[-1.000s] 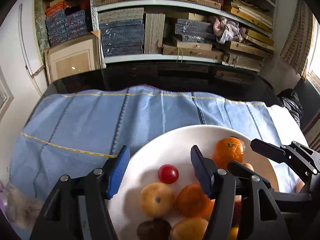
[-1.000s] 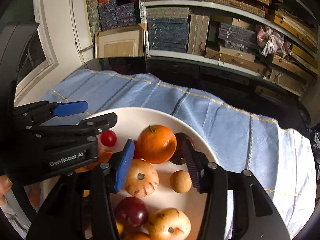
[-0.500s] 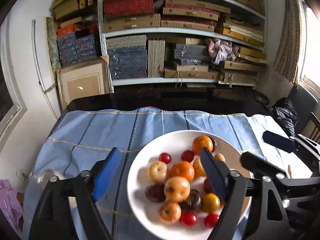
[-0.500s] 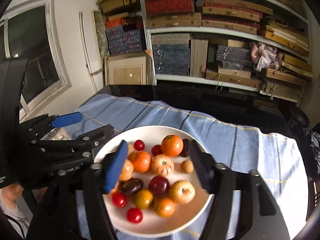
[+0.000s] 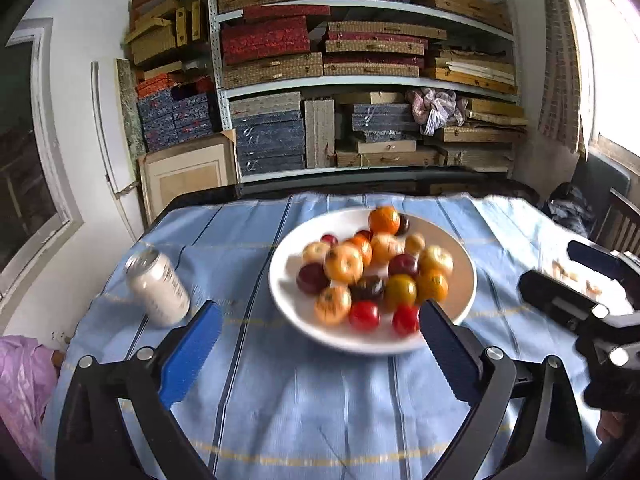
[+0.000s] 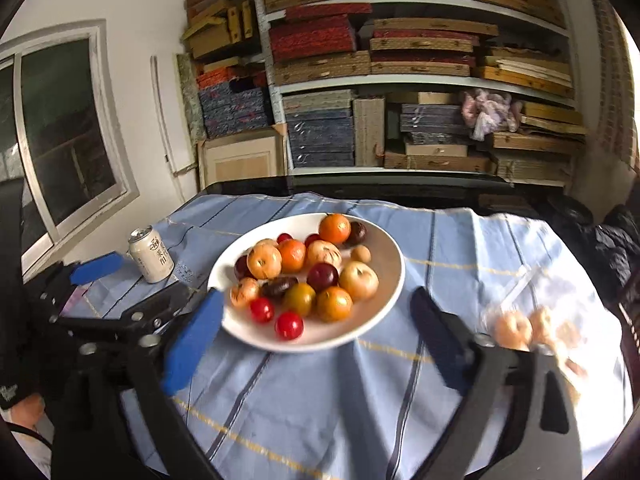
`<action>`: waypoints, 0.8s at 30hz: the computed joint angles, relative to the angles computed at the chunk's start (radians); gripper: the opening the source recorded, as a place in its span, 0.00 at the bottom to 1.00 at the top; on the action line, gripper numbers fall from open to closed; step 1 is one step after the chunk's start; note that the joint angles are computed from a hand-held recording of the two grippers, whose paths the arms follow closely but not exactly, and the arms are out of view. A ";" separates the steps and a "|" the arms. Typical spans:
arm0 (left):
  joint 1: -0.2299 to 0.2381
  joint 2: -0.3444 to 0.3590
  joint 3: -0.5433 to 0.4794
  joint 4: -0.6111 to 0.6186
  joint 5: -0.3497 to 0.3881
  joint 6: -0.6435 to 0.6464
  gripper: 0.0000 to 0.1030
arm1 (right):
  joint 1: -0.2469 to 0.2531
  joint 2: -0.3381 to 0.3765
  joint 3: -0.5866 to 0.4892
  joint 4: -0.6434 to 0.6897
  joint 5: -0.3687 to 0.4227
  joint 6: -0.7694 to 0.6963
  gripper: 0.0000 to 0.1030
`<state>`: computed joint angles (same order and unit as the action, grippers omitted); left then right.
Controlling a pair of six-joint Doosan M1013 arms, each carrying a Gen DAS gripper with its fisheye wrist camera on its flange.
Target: Organize fruits
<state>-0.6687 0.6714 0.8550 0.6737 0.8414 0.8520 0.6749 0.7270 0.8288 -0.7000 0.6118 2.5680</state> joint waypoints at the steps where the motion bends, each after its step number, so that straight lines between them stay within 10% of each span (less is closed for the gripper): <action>1: -0.002 0.000 0.004 -0.002 0.010 0.001 0.96 | 0.003 -0.006 0.017 -0.031 -0.006 0.038 0.95; 8: -0.008 -0.005 0.063 0.088 0.007 -0.112 0.96 | 0.023 0.011 0.043 -0.179 0.066 0.138 0.95; 24: -0.003 -0.038 0.103 0.016 -0.010 -0.108 0.96 | 0.018 0.058 -0.020 -0.035 0.134 0.041 0.96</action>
<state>-0.6718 0.6334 0.9577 0.6902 0.8312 0.7435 0.6927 0.7849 0.8088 -0.7350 0.7454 2.6087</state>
